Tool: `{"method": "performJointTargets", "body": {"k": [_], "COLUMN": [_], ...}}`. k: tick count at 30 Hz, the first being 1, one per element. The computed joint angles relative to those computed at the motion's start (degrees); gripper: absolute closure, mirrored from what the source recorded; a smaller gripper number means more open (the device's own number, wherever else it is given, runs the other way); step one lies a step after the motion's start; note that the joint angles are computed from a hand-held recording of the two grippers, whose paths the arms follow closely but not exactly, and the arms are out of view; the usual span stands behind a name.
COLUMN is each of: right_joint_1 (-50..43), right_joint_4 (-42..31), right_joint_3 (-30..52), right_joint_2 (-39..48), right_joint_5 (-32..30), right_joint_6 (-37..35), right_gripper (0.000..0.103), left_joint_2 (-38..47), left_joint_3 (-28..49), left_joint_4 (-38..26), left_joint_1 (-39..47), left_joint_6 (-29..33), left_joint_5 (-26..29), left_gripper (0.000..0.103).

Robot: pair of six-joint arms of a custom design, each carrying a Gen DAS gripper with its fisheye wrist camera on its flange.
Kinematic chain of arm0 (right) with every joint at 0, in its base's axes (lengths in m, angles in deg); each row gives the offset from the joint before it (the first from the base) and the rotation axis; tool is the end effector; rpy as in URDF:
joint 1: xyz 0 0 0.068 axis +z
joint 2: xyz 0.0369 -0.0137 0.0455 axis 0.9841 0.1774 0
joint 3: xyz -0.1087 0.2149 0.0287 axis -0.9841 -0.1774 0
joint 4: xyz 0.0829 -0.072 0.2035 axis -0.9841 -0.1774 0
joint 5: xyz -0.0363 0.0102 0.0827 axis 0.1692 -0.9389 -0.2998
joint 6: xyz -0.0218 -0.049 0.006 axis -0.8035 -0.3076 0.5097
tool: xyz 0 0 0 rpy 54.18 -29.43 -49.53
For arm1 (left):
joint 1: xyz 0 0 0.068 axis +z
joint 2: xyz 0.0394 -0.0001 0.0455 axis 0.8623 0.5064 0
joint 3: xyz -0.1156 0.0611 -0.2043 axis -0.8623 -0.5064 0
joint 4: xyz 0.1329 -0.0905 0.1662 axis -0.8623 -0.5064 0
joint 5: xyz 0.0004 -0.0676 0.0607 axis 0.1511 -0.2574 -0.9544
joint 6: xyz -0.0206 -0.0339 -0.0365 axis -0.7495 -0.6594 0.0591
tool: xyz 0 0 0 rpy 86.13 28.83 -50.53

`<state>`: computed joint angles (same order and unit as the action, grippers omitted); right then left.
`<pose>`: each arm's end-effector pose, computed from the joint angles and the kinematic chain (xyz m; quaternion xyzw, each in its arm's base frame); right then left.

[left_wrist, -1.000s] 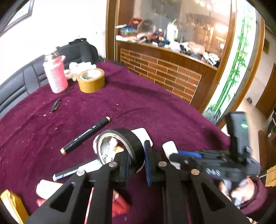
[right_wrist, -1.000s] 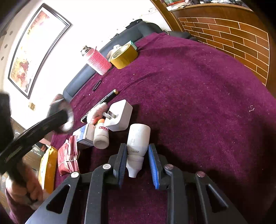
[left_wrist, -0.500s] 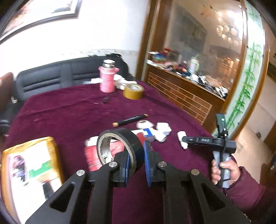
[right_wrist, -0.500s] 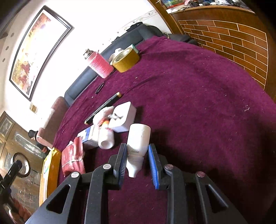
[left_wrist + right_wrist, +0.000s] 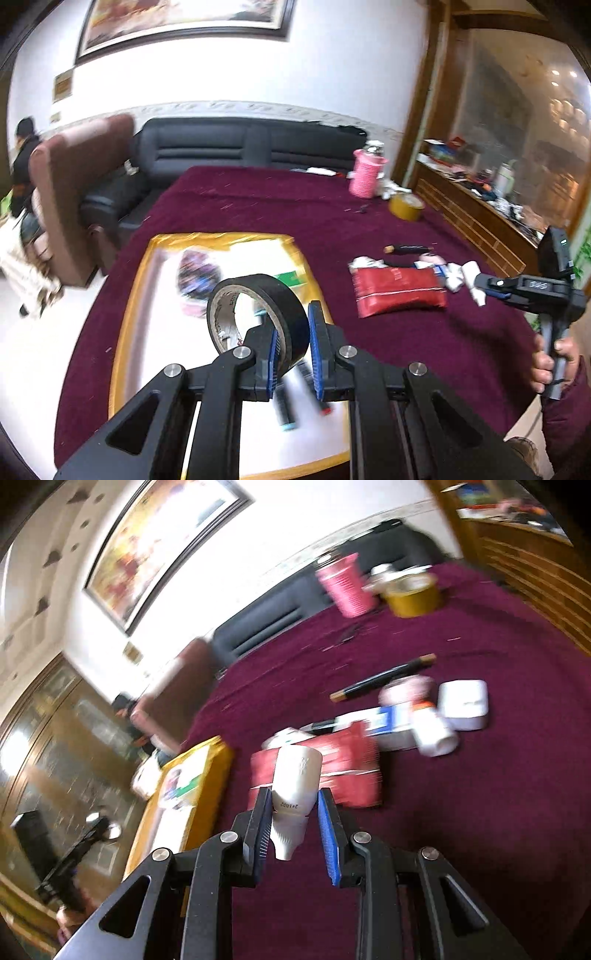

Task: Organize objects
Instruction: 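Place the tape roll in the tray with the left tool while the right tool places the bottle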

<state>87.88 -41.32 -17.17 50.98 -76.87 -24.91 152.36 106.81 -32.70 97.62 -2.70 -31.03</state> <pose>0.2001 0.0402 0.2425 0.0969 0.8799 0.2856 0.3671 0.2461 0.1592 0.2731 0.1270 0.8824 -0.1532 0.4262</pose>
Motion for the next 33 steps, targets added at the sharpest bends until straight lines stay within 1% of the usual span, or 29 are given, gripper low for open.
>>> {"method": "performJointTargets", "body": {"k": [2,6,9,11,13,18,21,26,30,33], "right_joint_1": [6.5,15.8,21.2,24.2,26.3,30.3,31.0,30.5,30.3,30.2], "right_joint_4": [2.4,6.1,7.6,7.6,7.2,2.9,-0.8,-5.8,-9.3,-11.2], "right_joint_3": [2.5,7.8,14.0,20.1,25.5,42.1,51.0,62.4,68.8,71.8], "right_joint_2": [4.4,13.4,22.2,29.5,35.4,51.4,59.2,68.8,73.2,75.0], "right_joint_5": [1.9,4.8,5.7,6.3,6.3,5.5,4.9,4.4,4.7,5.1], "right_joint_6": [2.6,5.7,7.0,7.4,7.6,7.8,7.8,7.4,7.1,6.7], "right_gripper": [0.075,0.075,0.075,0.075,0.075,0.075,0.075,0.075,0.075,0.075], "left_joint_2": [2.4,7.3,10.8,13.5,17.4,26.8,30.5,30.2,30.4,30.5], "left_joint_3": [1.0,3.2,5.3,7.5,11.4,21.8,25.6,24.0,24.1,24.5], "left_joint_4": [0.2,1.3,1.7,1.2,-0.4,-6.4,-8.8,-7.5,-7.8,-7.9], "left_joint_1": [1.4,2.3,1.1,0.2,-0.8,-2.3,-3.2,-3.7,-4.0,-3.7], "left_joint_6": [0.8,1.3,0.8,0.5,0.1,-0.6,-1.6,-1.2,-1.4,-2.1], "left_joint_5": [-0.5,-2.1,-4.6,-6.4,-8.2,-10.9,-12.1,-11.9,-11.6,-11.2], "left_gripper": [0.089,0.089,0.089,0.089,0.089,0.089,0.089,0.090,0.090,0.089]}}
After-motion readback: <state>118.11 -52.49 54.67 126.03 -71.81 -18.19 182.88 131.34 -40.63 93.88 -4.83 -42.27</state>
